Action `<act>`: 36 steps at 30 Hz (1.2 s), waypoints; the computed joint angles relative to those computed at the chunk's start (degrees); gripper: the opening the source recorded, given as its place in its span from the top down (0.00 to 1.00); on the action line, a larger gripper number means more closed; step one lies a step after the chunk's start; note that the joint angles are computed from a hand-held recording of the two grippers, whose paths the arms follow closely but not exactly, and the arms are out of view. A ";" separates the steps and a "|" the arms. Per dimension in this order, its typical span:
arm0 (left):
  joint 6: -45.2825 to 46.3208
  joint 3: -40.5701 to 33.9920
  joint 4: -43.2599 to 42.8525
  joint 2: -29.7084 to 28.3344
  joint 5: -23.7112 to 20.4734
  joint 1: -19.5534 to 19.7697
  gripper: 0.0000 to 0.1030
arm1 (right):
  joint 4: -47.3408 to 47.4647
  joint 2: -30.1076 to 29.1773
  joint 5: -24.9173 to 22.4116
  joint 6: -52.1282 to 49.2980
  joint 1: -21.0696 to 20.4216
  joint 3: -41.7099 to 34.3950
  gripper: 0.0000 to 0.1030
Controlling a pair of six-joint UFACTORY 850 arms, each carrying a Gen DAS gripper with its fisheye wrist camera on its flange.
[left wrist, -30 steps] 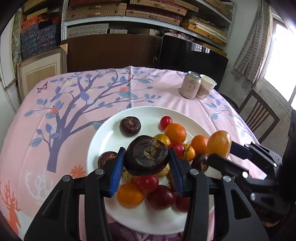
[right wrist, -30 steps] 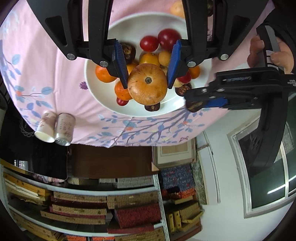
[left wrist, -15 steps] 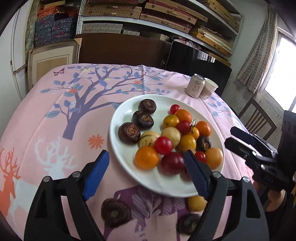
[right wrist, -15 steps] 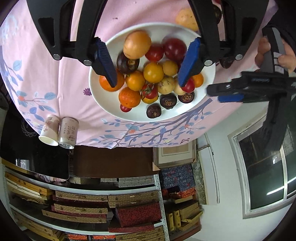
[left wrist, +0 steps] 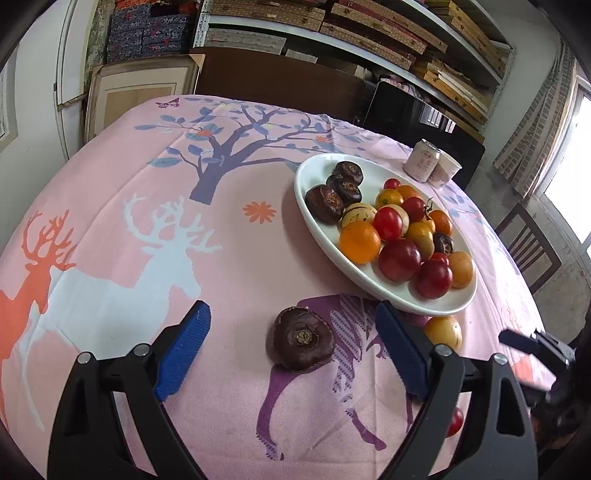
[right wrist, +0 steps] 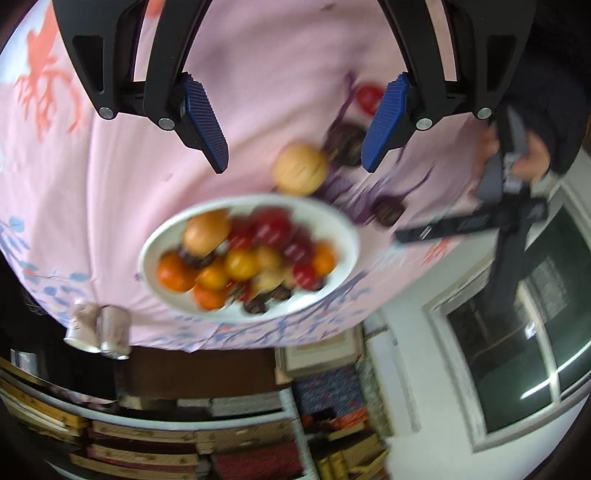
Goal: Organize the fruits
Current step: 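Grasp a dark purple fruit with the left tool while the right tool grasps a red tomato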
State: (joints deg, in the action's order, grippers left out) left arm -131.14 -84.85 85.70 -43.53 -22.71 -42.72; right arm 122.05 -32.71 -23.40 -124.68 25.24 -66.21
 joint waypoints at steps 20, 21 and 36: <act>5.60 -0.69 -5.11 -0.23 0.48 -0.10 0.11 | -20.63 -3.07 9.10 22.61 6.82 -3.14 0.71; 7.17 -0.89 -5.98 -0.34 0.36 -0.20 0.11 | -16.80 -2.66 8.47 19.21 6.53 -2.48 0.71; 39.17 -12.12 -27.18 -8.22 -13.19 -2.10 0.30 | -6.77 -0.55 1.46 11.20 3.37 1.38 0.70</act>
